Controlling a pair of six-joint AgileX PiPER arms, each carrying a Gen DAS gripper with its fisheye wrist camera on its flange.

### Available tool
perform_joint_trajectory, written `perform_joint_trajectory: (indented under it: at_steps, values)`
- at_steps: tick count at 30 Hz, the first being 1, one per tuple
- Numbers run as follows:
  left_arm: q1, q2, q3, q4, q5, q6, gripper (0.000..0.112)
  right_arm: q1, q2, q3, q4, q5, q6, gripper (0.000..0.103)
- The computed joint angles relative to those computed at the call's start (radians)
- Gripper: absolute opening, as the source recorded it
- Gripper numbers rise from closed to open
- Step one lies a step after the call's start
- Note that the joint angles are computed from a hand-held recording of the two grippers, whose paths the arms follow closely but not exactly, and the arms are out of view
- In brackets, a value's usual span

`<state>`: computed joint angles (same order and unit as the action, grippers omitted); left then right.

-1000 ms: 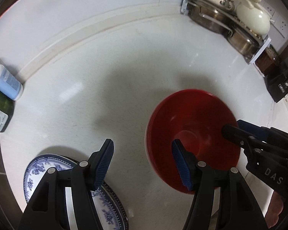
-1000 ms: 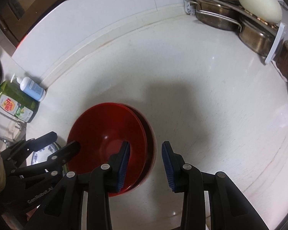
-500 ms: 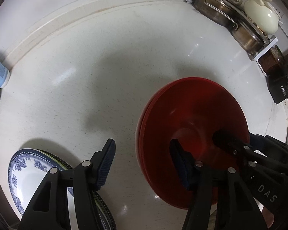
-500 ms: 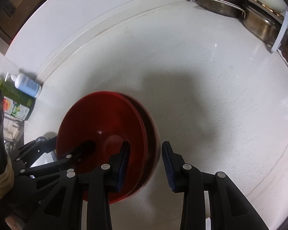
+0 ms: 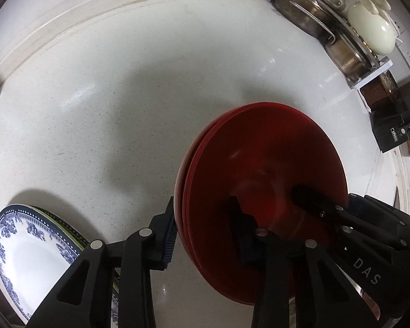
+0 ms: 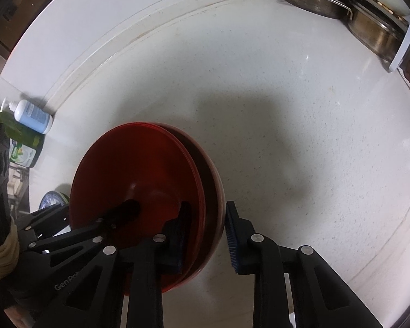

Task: Organize plates and bowls
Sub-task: 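Lift the bowl stack with both grippers and carry it over the blue-and-white plates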

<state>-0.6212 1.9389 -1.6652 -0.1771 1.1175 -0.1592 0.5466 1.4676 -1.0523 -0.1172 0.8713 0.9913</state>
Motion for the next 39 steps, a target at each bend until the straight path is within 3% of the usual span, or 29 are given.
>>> perform_joint_trajectory:
  at_steps: [12,24,39]
  values:
    - [-0.021,-0.069,0.039,0.078,-0.020,-0.067,0.031,-0.007,-0.003,-0.021,0.008,0.025,-0.002,0.024]
    - [0.046,-0.246,0.170,0.086,-0.040,-0.084,0.031,0.101,-0.032,-0.130,-0.068,0.135,0.050,0.024]
    - [0.231,-0.506,0.410,0.120,-0.038,-0.122,0.030,0.263,0.157,-0.416,-0.035,0.190,-0.021,0.024]
